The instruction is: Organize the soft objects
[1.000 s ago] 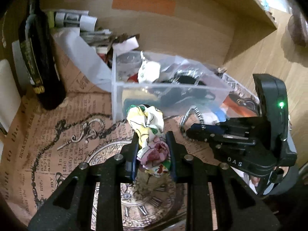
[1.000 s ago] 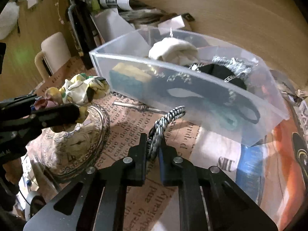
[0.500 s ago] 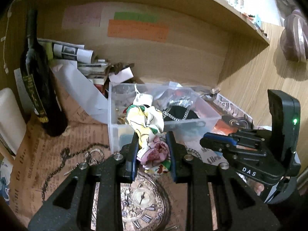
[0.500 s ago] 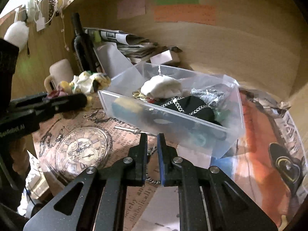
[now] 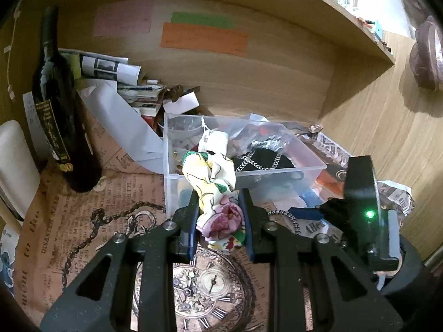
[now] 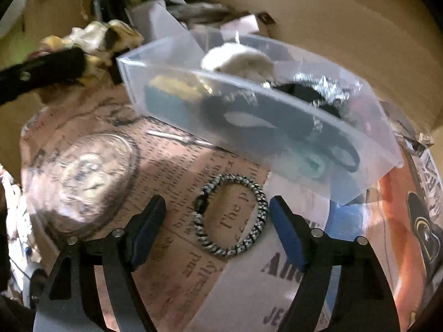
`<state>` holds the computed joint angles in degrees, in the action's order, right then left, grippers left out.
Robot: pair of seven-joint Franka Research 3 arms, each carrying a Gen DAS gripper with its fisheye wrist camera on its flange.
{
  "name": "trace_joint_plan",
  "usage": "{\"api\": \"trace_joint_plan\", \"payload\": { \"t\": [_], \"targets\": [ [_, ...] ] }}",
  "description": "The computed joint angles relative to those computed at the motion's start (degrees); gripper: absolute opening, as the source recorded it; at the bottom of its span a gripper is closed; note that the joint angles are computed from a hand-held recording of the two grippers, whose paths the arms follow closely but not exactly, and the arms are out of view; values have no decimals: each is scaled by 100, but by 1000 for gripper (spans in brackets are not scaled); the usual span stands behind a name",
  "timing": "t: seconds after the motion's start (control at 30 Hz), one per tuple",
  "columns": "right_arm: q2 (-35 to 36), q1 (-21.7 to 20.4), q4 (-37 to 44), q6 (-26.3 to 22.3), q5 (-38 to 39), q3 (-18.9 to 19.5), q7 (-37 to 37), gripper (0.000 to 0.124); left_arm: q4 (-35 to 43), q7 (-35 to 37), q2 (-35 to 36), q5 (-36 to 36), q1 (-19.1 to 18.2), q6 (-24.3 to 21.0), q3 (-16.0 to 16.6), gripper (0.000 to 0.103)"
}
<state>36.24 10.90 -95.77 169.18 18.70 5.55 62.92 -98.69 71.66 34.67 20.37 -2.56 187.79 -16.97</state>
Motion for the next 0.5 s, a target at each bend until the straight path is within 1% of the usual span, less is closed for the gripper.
{"api": "trace_joint_plan", "payload": {
  "t": [0.03,0.07,0.1,0.13,0.27,0.37,0.5],
  "targets": [
    [24,-75,24,20,73,70,-16,66,8,-4,5,-2,-11,-6,17,26],
    [32,-57,34,46,89,34,31,54,16,-2,11,1,-10,-14,20,26],
    [36,-52,39,68,96,7,63,45,32,6,21,6,1,-29,8,26],
    [45,-89,48,73,127,30,68,43,49,8,27,3,-14,-36,25,26],
    [48,-255,20,135,247,187,-51,24,145,13,71,-9,-58,-31,57,26],
    [-43,-377,-116,251,345,337,-228,18,252,6,115,-20,-140,-40,129,26],
    [-290,-709,-474,594,637,757,-634,17,411,4,182,-41,-240,-77,215,26]
  ]
}}
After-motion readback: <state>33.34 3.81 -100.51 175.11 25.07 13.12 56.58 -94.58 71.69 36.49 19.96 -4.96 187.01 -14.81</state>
